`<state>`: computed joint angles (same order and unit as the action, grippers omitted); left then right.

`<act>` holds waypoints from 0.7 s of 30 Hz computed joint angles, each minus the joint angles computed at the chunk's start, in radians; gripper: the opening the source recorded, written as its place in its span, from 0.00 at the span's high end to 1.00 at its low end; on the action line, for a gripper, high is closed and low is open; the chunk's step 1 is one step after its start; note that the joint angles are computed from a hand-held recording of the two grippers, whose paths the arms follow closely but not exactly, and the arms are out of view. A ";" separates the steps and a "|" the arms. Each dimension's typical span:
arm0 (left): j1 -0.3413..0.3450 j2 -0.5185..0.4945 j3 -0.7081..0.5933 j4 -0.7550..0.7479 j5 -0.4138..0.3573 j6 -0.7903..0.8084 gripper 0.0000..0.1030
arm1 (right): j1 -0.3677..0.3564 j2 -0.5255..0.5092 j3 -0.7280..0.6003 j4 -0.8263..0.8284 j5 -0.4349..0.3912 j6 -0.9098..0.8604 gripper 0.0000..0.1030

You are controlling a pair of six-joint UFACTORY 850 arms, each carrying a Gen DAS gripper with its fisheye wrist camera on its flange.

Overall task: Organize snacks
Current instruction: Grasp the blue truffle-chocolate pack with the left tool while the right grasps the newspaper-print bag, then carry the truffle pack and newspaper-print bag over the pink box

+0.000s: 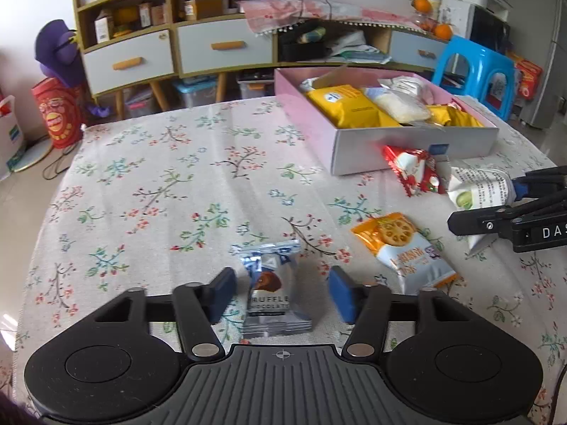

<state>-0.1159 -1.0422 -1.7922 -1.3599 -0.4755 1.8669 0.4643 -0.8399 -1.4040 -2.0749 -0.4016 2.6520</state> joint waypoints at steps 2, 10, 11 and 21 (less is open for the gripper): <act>0.000 0.003 0.004 -0.015 0.012 -0.005 0.63 | 0.002 -0.002 0.000 -0.001 -0.010 0.004 0.46; -0.004 0.016 0.025 -0.069 0.042 0.011 0.78 | 0.014 0.000 -0.007 0.099 -0.026 -0.090 0.52; -0.004 0.017 0.027 -0.068 0.039 0.005 0.80 | 0.015 0.000 -0.009 0.112 -0.026 -0.102 0.53; -0.005 0.030 0.037 -0.063 0.019 -0.028 0.82 | 0.016 0.015 -0.007 0.082 -0.008 -0.079 0.73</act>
